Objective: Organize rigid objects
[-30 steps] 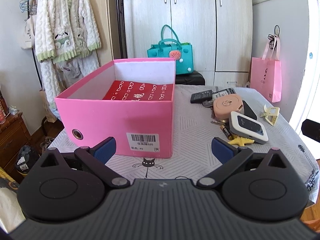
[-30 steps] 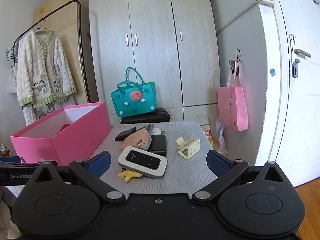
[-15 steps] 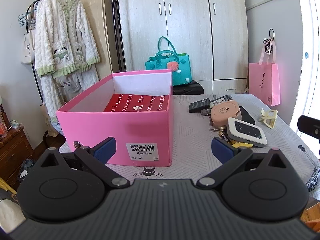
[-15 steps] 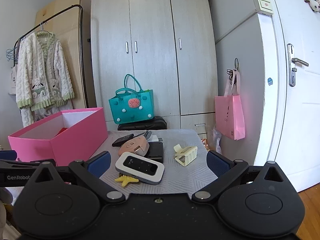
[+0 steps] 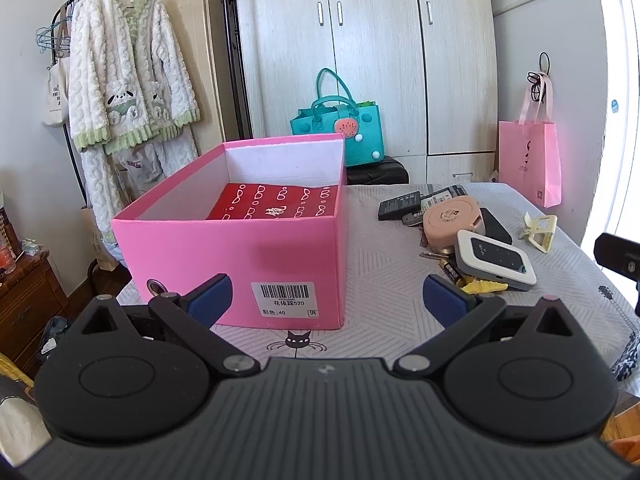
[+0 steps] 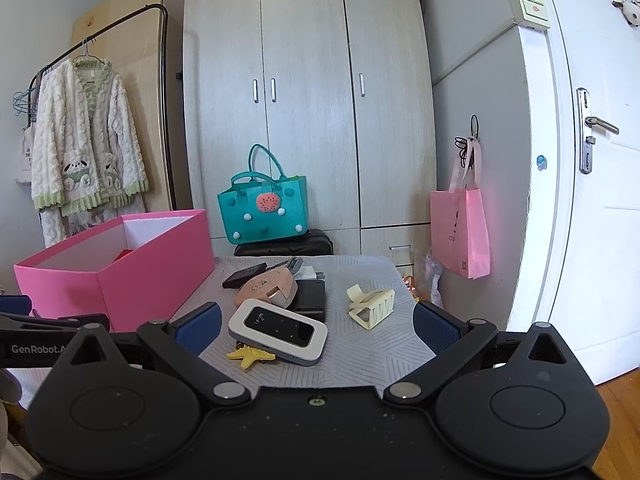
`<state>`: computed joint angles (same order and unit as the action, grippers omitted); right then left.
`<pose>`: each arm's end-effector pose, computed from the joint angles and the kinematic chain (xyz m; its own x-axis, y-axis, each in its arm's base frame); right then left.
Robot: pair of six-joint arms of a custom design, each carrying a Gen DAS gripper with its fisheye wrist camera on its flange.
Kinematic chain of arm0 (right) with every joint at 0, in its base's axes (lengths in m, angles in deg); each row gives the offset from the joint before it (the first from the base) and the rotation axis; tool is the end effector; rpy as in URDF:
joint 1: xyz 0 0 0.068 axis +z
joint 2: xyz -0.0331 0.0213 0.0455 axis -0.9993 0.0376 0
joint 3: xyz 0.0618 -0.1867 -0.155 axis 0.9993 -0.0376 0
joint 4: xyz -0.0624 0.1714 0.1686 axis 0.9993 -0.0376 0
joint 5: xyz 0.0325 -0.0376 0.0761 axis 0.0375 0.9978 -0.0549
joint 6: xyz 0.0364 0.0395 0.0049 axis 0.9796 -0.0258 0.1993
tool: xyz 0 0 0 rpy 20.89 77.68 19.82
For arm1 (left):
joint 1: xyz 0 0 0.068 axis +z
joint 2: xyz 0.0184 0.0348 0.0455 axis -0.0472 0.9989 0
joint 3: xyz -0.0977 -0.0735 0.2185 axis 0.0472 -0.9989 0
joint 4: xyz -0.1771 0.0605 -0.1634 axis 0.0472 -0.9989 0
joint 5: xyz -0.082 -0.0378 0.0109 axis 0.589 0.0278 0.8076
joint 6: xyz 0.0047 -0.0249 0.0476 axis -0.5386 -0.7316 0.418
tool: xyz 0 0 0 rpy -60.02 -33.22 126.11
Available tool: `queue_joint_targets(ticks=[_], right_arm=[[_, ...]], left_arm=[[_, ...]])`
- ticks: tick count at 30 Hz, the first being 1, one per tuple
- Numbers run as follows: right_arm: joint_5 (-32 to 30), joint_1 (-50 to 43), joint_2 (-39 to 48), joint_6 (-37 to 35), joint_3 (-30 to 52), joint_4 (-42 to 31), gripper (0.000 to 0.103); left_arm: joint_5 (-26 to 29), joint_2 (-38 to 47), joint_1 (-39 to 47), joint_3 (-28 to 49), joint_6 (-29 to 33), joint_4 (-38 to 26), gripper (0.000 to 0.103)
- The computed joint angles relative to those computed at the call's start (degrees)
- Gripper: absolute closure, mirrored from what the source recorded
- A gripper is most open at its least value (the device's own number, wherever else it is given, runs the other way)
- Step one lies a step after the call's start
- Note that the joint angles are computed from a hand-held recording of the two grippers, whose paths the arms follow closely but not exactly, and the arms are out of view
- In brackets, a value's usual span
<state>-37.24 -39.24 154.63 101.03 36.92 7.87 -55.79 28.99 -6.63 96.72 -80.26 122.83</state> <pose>0.2051 0.1972 0.0651 -0.2968 0.0278 -0.9545 -0.0712 0.9962 0.0511 0.2210 -0.0084 0.0836 -0.4304 0.0278 -0.9022 -0.1041 0.9913 0.0803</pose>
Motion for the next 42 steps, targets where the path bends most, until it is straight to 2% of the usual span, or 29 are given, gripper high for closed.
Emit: queue_joint_targets(ticks=[12, 15, 19, 25, 27, 31, 35, 38, 42], right_arm=[[-2.40, -1.81, 2.05, -1.29, 1.48, 1.10, 0.000], [-7.33, -3.95, 6.31, -5.96, 0.57, 11.99, 0.000], [-15.44, -8.61, 5.98, -6.20, 1.88, 11.11, 0.000], [-32.87, -17.34, 1.71, -4.29, 8.66, -4.92, 0.000], [-34.86, -18.30, 2.63, -7.23, 12.29, -9.17, 0.001], [-39.82, -19.45, 5.25, -14.40, 19.60, -18.01, 0.013], [-44.22, -20.51, 8.66, -21.60, 26.59, -26.38, 0.029], [-45.28, -21.72, 10.91, -27.31, 31.73, -32.91, 0.037], [-50.60, -24.99, 12.48, -34.94, 37.91, -42.49, 0.038]], left_arm=[[1.49, 1.08, 1.46, 3.32, 0.43, -4.28, 0.000], [2.29, 0.43, 2.43, 4.81, 0.69, -6.91, 0.000], [5.55, -1.11, 5.21, 7.45, 2.06, -11.73, 0.000], [17.39, -1.43, 14.56, 14.79, 3.87, -20.12, 0.000], [18.28, -1.28, 16.69, 18.44, 5.33, -24.08, 0.000], [18.99, -0.28, 19.95, 24.19, 11.69, -27.45, 0.000], [21.48, 3.50, 23.29, 34.65, 16.38, -37.41, 0.002], [22.60, 7.66, 25.34, 43.64, 19.07, -45.18, 0.003], [23.58, 13.30, 27.45, 53.66, 22.43, -52.50, 0.008]])
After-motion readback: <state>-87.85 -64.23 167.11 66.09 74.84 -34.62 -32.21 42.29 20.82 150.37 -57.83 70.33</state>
